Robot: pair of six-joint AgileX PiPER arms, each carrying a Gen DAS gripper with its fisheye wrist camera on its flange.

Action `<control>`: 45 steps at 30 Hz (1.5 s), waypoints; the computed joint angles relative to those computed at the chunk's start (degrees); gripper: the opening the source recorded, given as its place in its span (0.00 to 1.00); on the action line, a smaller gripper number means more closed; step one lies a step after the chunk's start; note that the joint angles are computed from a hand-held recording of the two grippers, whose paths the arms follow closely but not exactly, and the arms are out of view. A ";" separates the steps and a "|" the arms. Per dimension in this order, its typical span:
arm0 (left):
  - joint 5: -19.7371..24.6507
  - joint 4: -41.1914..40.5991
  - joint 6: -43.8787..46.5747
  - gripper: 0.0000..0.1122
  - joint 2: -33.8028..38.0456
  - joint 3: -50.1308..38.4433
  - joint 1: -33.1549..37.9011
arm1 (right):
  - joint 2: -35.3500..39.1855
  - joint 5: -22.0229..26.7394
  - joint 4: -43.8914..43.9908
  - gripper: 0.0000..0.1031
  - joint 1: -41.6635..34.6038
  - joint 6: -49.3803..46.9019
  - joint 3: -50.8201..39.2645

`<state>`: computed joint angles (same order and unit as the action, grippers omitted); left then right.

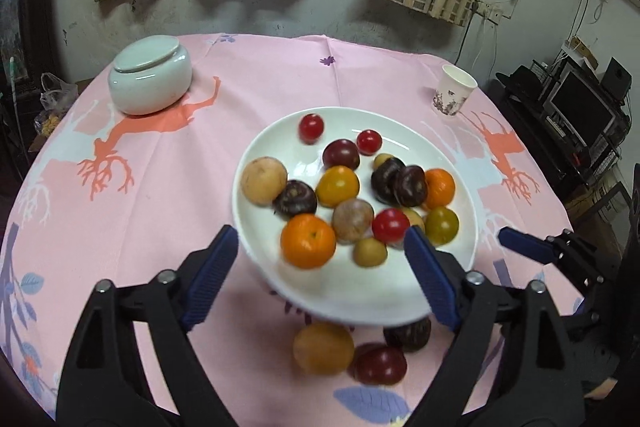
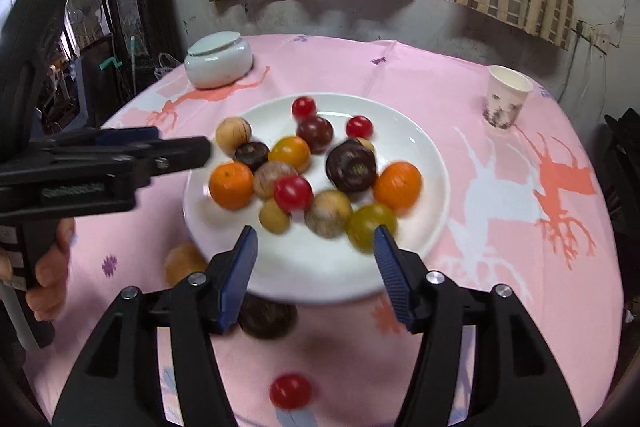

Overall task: Organize fruits
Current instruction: 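Grasp a red cherry tomato with the right tool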

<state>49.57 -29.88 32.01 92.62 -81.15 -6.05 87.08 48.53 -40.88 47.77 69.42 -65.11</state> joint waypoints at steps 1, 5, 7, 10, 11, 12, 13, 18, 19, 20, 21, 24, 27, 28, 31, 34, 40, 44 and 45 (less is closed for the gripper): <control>-0.08 -0.95 1.23 0.78 -1.65 1.96 0.60 | -0.53 2.24 -1.42 0.77 1.79 1.74 0.66; 0.04 -3.49 4.20 0.81 -6.55 8.72 2.67 | -3.83 5.88 -5.94 0.92 8.89 8.81 5.65; -0.86 -4.23 5.89 0.81 -8.94 12.70 3.22 | -4.31 6.55 -5.37 0.92 11.21 10.58 6.97; -2.30 -3.36 7.04 0.81 -11.10 16.89 2.79 | -3.80 6.60 -4.68 0.92 13.37 12.46 8.01; -2.92 -2.77 6.90 0.81 -11.50 17.91 2.47 | -2.99 6.77 -4.29 0.92 13.76 12.93 8.06; -3.24 -1.45 6.23 0.81 -11.65 18.56 2.05 | -2.35 7.21 -3.99 0.92 14.16 13.17 7.93; -3.41 -0.19 5.31 0.81 -11.75 18.98 1.67 | -1.65 7.39 -3.64 0.92 14.36 13.25 7.81; -4.44 -2.19 7.48 0.81 -12.46 22.60 3.59 | -0.82 3.62 -4.50 0.92 13.83 17.11 10.38; -4.86 -2.63 8.06 0.81 -12.24 23.04 3.95 | -0.61 2.64 -4.86 0.92 13.65 18.19 11.00; -5.31 -3.18 8.69 0.81 -11.81 23.31 4.31 | -0.21 1.73 -4.97 0.92 13.30 18.65 11.51; -5.44 -3.63 9.03 0.81 -11.44 23.31 4.59 | 0.28 1.62 -4.59 0.92 13.19 18.31 11.46; -2.18 -7.10 11.43 0.81 -8.79 21.86 6.99 | -0.14 0.74 -6.72 0.91 14.08 20.17 12.32; -1.91 -7.86 12.46 0.81 -8.17 21.90 7.85 | 0.31 -0.48 -5.92 0.81 13.96 18.82 12.08; -2.47 -7.83 12.81 0.81 -8.45 22.30 7.83 | 0.85 -0.27 -5.41 0.78 13.92 18.04 11.64; -2.73 -8.27 13.99 0.81 -8.84 22.88 7.84 | 2.25 -1.86 -3.71 0.60 12.88 16.28 11.36; -2.64 -7.88 14.82 0.81 -9.28 23.42 7.29 | 2.52 -4.72 -4.02 0.51 12.08 16.53 12.71; -4.65 -7.79 17.36 0.81 -11.73 25.97 5.46 | 0.81 -5.40 -4.37 0.30 11.61 18.27 14.20; 0.25 -9.87 19.94 0.82 -10.78 25.40 5.57 | 0.90 -3.67 -4.88 0.29 12.08 18.05 13.97; -0.65 -9.72 20.25 0.82 -11.35 26.08 4.99 | 0.55 -4.17 -4.58 0.29 11.83 17.68 14.17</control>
<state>48.92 -39.60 52.26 81.27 -55.07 -1.06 87.63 44.36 -45.46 59.60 87.10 -50.94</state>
